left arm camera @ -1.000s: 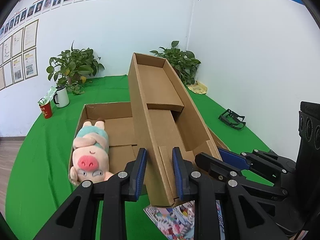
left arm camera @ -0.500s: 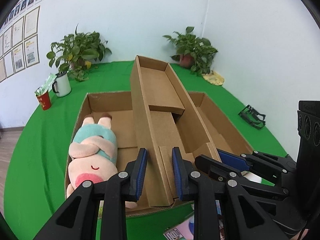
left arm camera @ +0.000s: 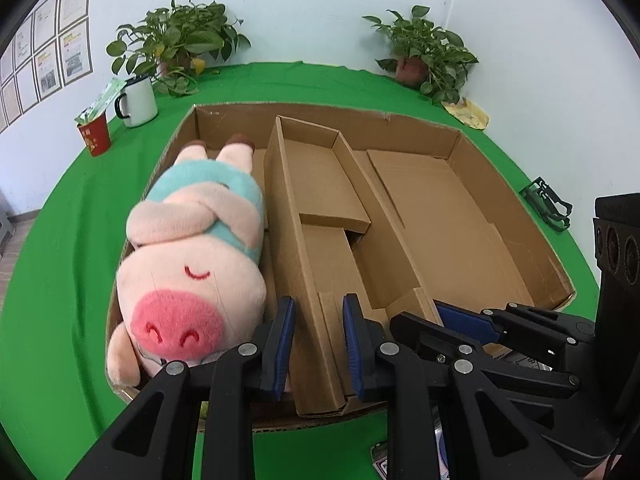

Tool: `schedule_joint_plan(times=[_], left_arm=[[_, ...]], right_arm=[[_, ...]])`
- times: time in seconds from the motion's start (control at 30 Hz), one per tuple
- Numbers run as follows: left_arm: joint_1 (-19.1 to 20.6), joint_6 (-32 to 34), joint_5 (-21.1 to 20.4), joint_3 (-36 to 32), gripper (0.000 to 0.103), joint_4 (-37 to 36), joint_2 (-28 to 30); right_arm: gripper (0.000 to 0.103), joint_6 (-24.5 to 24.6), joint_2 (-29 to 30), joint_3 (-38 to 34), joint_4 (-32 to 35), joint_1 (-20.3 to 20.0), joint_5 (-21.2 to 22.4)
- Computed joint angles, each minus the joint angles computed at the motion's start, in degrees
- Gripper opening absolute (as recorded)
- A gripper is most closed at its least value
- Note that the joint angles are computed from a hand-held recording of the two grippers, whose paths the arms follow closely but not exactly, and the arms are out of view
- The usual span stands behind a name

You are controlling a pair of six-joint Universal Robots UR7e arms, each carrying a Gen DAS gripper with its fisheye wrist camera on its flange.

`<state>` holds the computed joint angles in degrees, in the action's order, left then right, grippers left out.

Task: Organize objects
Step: 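Lower the insert into the box beside the pig and open both grippers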

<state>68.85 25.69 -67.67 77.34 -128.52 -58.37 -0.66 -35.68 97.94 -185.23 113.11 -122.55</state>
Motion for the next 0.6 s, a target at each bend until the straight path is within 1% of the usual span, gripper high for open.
schedule_joint_plan(times=[0.17,0.3,0.5,0.6], left_arm=[[0.9,-1.2,-0.1,0.0,0.022,0.3,0.3],[1.3,-1.7,0.0,0.5,0.021,0.3,0.0],[1.9,-3.5,-0.1,1.4,0.02,0.2,-0.7],[2.1,-4.4,0.2,1.8,0.02,1.1,-1.2]], right_arm=[[0.022,1.0,-0.4,-0.2,3.3,-0.3,-0.1],[0.022,1.1,0.0,-0.9,4.8,-0.2,-0.4],[0.024,0.2,0.4,-2.0,6.7,-0.5,-0.3],[0.025,-0.7,0.6,-2.0,6.9,-0.2,-1.0]])
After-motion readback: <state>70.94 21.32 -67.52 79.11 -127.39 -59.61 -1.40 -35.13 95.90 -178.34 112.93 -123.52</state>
